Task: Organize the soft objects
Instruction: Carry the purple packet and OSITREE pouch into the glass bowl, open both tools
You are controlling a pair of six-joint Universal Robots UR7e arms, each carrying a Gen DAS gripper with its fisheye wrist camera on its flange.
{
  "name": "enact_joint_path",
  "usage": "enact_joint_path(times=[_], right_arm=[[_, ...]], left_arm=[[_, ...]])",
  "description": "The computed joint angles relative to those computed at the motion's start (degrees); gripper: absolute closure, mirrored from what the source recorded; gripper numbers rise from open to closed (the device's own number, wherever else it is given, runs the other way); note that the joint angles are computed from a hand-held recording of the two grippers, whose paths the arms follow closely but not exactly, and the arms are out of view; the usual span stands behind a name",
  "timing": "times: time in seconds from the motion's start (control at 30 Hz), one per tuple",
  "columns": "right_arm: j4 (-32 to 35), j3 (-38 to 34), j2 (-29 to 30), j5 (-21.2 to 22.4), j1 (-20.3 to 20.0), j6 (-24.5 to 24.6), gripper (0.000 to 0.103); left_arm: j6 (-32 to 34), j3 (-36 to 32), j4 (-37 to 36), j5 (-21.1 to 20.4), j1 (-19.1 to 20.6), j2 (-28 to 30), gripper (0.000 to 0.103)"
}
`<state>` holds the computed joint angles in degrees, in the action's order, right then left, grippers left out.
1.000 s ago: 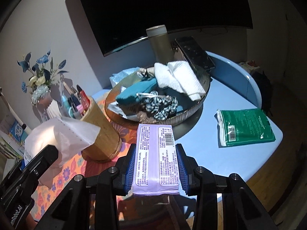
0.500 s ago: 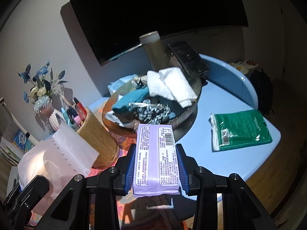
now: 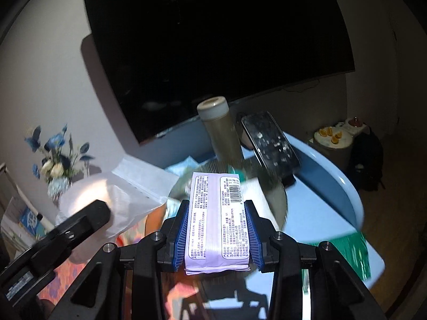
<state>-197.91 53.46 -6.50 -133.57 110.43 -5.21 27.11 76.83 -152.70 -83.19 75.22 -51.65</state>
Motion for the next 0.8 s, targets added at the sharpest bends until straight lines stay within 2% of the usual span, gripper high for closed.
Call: enact_joint_path(times=[0.2, 0.3, 0.33, 0.4, 0.57, 0.8], right_arm=[[10.53, -13.25, 3.84, 1.35, -2.88, 1.74, 0.065], [16.54, -19.19, 5.84, 1.96, -4.41, 3.74, 0.059], [18.30, -19.54, 5.73, 2.35, -4.84, 4.96, 0.051], [18.37, -17.81, 4.72, 4.15, -5.65, 6.67, 0.046], [15.27, -11.59, 2.30, 2.49, -5.42, 8.03, 0.044], [8.74, -3.14, -0.04, -1.75, -2.52, 7.12, 0.041]], left_arm=[[-3.80, -13.56, 6.16, 5.99, -0.05, 9.38, 0.065], [-6.19, -19.18, 11.56, 6.23, 0.68, 12.68, 0.051], [-6.29, -19.76, 11.77, 5.95, 0.90, 13.08, 0.043], [-5.32, -19.21, 10.11, 5.13, 1.26, 12.99, 0.029], [-3.80, -16.78, 8.96, 3.63, 1.29, 11.12, 0.028], [0.33, -5.46, 4.51, 1.36, 0.52, 3.32, 0.028]])
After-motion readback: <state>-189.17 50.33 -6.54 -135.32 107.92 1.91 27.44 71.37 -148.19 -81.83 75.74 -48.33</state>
